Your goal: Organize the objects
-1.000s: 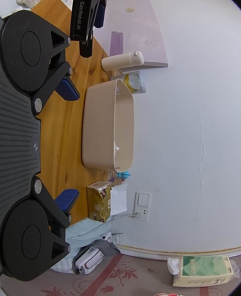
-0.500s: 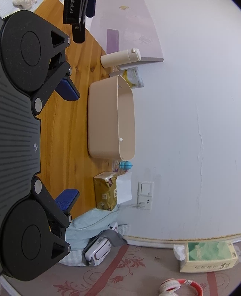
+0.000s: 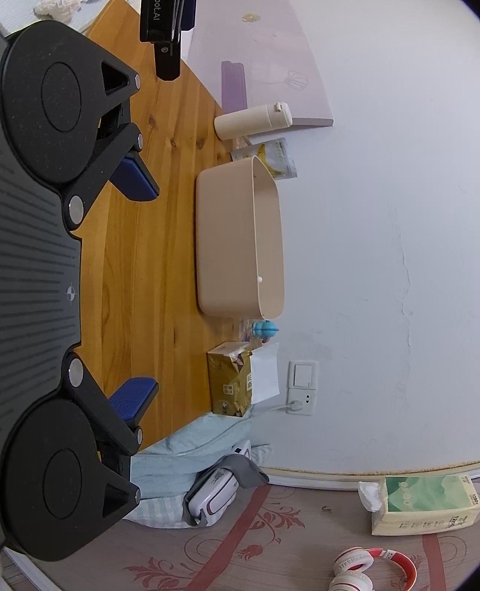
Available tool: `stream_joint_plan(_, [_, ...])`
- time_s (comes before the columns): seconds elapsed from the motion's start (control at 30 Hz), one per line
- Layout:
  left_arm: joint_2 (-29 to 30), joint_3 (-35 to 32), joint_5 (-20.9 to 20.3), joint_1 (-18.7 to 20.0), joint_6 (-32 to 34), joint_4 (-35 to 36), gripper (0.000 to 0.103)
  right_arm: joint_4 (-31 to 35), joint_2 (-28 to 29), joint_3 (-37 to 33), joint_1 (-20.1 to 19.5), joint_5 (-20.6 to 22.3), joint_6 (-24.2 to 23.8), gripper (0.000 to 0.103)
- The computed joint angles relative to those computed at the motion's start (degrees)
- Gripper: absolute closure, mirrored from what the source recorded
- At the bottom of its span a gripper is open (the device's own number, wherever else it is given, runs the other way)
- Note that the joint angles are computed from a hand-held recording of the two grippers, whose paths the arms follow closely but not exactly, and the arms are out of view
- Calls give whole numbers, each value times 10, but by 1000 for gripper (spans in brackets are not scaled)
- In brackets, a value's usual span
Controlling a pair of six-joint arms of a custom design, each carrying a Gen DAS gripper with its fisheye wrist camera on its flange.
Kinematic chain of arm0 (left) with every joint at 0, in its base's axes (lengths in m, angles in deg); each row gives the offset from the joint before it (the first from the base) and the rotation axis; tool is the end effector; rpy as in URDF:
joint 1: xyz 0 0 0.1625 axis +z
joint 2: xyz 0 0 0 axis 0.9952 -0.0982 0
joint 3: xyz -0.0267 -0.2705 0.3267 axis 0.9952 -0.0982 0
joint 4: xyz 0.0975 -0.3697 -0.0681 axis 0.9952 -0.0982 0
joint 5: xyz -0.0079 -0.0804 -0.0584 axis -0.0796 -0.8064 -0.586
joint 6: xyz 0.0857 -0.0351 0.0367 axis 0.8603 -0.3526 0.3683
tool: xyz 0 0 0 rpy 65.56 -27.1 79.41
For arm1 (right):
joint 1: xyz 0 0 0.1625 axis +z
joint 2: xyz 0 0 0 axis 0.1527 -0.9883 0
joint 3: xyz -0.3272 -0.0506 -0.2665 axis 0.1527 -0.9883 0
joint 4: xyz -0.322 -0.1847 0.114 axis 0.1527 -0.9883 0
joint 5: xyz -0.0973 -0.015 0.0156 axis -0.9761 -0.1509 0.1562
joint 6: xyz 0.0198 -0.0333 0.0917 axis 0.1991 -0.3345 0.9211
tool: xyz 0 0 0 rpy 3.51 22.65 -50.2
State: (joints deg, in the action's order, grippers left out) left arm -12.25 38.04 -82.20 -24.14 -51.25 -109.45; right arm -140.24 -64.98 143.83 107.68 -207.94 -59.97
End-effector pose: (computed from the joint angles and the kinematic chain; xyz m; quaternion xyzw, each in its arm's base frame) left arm -0.1412 -0.6299 0.3411 0.3226 0.8196 -0.3883 0.2711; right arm 0.3440 -0.5607 0.1040 0.1272 -0.7705 0.5197 0.3465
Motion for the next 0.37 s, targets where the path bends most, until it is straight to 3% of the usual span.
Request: stream_joint_plan(0.37, [-8,8,-1,0,22,-14,9,-7,2,1,4,-11,-4,0])
